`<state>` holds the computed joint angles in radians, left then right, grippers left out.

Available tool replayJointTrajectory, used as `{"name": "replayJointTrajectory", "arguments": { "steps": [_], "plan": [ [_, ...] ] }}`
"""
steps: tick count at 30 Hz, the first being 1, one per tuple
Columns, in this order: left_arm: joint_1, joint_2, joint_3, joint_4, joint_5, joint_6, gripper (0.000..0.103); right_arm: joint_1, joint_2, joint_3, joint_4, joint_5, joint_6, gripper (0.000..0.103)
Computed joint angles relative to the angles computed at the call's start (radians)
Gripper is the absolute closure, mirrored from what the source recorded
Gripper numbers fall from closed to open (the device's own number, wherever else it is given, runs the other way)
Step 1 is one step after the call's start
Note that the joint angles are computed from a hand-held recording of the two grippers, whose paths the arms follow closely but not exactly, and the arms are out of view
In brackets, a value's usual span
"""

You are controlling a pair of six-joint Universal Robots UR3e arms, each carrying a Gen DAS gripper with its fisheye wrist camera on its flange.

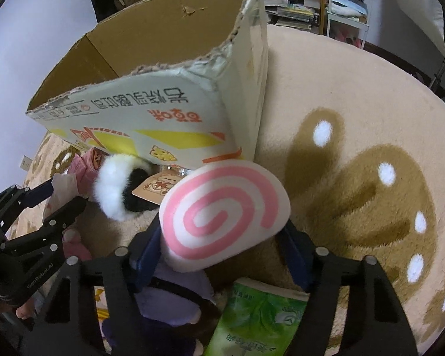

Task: Organize soft objects
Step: 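Close left gripper on the wrapped pink item while right gripper grasps the swirl cushion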

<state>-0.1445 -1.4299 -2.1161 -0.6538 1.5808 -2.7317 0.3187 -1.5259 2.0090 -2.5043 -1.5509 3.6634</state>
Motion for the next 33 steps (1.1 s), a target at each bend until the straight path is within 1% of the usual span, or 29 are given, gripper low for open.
{"name": "replayJointTrajectory", "arguments": {
  "steps": [3, 5, 7, 13, 22, 33],
  "plan": [
    [0.014, 0.014, 0.000, -0.007, -0.013, -0.004, 0.067, 0.011, -0.004, 0.002, -0.005, -0.006, 0.013, 0.033],
    [0.023, 0.025, -0.001, -0.013, -0.021, -0.004, 0.069, 0.020, -0.013, 0.007, -0.005, -0.009, 0.018, 0.034],
    [0.031, 0.032, 0.000, -0.016, -0.025, -0.005, 0.073, 0.027, -0.019, 0.011, -0.009, -0.010, 0.023, 0.034],
    [0.066, 0.073, -0.013, -0.026, -0.048, -0.003, 0.080, 0.049, -0.048, 0.017, -0.021, -0.022, 0.036, 0.034],
    [0.094, 0.095, -0.025, -0.008, -0.045, -0.009, 0.085, 0.044, -0.111, 0.064, -0.054, -0.015, 0.044, 0.035],
    [0.186, 0.237, -0.051, -0.047, -0.113, -0.023, 0.087, 0.056, -0.147, 0.062, -0.061, -0.015, 0.035, 0.035]
  ]
}}
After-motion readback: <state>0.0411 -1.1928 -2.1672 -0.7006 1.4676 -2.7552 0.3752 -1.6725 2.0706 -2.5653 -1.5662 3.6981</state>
